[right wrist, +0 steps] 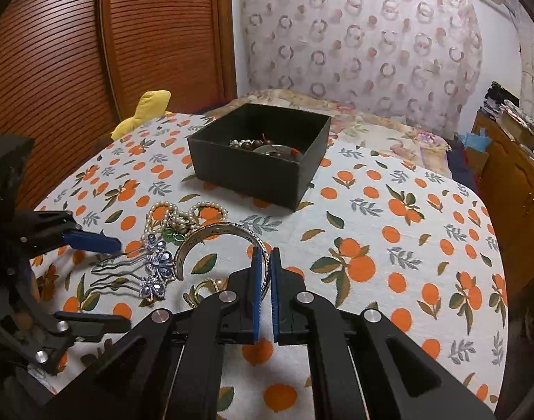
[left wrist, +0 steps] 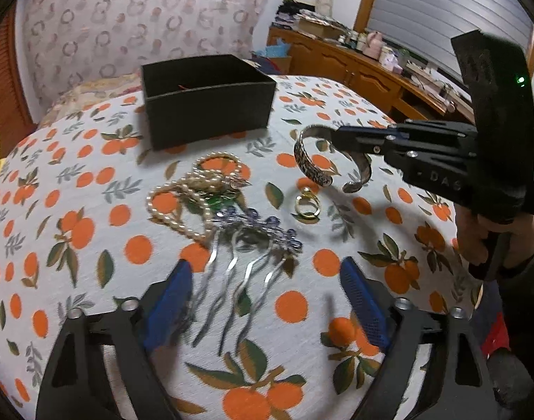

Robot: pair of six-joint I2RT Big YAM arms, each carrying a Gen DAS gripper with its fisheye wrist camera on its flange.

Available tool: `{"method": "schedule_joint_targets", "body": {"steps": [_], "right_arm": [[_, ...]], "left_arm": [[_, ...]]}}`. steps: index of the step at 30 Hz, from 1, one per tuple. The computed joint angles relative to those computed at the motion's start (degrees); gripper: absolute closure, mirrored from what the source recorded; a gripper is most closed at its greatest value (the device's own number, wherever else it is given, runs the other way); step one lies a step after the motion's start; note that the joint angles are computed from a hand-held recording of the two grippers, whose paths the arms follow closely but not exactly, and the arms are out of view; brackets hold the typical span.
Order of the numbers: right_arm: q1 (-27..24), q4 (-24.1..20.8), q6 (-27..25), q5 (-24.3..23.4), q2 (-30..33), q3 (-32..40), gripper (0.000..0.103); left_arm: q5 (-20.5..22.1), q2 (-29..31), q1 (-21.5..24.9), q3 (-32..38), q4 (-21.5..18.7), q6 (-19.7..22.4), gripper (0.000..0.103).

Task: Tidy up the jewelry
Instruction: 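Grasp the silver cuff bangle with the right tool, then grasp the silver hair comb with the left tool while the right tool lifts the bangle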

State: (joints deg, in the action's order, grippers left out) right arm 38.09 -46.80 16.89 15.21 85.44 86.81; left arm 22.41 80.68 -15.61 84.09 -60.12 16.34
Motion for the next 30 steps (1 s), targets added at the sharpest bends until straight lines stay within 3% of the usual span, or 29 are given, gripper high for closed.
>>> {"method": "schedule_joint_targets", "body": {"steps": [6, 11, 27, 29, 30], "right_arm": [[-0.19, 0.19, 0.37, 0.6, -1.16, -1.38, 0.097], [-0.57, 0.38, 0.79, 0.68, -1.71, -2.28, 0.097], [-1.29, 0.31, 1.31, 0.87, -3.06, -4.39, 0.097], [-1.31, 0.31, 1.24, 0.82, -2.99, -4.34, 0.097], [-1.31, 0.31, 1.24, 0.82, -2.99, -4.34, 0.097]], "left_arm": [[-0.24, -0.04, -1.09, 0.04, -1.36, 1.74, 0.026], [-0.06, 0.32, -1.51, 0.56, -1.61, 1.95, 0.035], [-4.31, 3.21, -3.83, 3.17, 0.79, 1.24, 0.035], [-4.02, 2.63, -3.6, 2.44, 1.51, 1.38, 0.045], [-3.87, 2.53, -3.53, 2.32, 1.52, 1.43, 0.046]]}}
